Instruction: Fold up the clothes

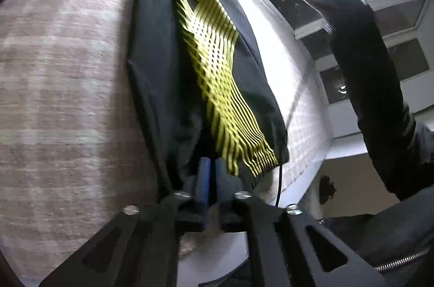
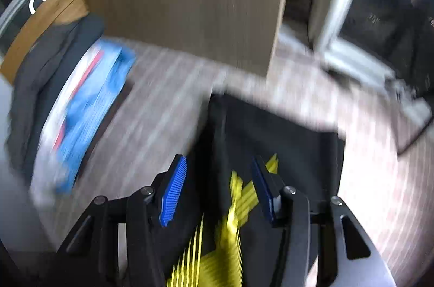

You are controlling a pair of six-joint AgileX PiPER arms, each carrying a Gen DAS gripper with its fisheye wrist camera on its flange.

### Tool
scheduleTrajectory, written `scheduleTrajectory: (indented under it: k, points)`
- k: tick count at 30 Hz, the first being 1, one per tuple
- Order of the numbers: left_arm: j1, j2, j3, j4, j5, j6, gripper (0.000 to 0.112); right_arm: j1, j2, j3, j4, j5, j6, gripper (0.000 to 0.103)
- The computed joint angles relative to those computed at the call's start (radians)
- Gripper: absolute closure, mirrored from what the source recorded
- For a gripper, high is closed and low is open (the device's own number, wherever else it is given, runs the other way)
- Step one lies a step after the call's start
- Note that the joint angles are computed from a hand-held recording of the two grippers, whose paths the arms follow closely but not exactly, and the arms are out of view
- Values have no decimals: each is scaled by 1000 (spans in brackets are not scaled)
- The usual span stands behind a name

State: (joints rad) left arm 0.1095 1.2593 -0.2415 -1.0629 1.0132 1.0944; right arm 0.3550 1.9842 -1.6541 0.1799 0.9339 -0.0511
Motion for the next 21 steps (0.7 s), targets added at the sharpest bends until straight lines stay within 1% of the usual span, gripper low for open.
scheduleTrajectory:
  k: [1,2,3,4,5,6,9,11,13,14,15,16,18,20,21]
  points:
    - [-52,7,-5,-24,-25,-17,86,-10,-69,100,18,-14,-16,55]
    - [-98,15,-15,-33,-53,-41,82,-22,-140,200,37,-31,-35,54]
    - [-142,24,-27,-40,-79,-64,82,-34,-211,300,57,-52,-54,55]
    - [-190,28,-41,-44,-105,-97,82,-42,-271,391,81,-100,-67,54]
    - [-250,19,-63,-44,-132,-154,82,-71,-338,488,122,-120,-87,54]
    - [-299,15,-83,-41,-156,-203,82,-105,-404,578,163,-132,-112,54]
    - [-371,41,-108,-78,-187,-235,82,-209,-541,788,232,-166,-157,54]
    - [-342,52,-125,-54,-162,-223,82,-280,-580,881,267,-173,-205,54]
    - [-202,61,-117,10,-92,-140,82,-361,-600,957,330,-173,-285,54]
    - [-156,66,-120,37,-73,-118,84,-392,-611,986,359,-171,-318,54]
    - [-149,69,-129,41,-65,-121,89,-424,-621,1013,388,-168,-351,54]
    - [-150,62,-132,43,-64,-127,109,-447,-631,1030,414,-165,-384,54]
    - [-140,29,-141,66,-48,-153,109,-483,-656,1060,469,-154,-453,54]
    - [-123,-62,-149,113,-9,-207,109,-484,-684,1080,522,-140,-516,54]
    - [-90,-120,-155,147,30,-238,109,-471,-698,1087,545,-135,-543,54]
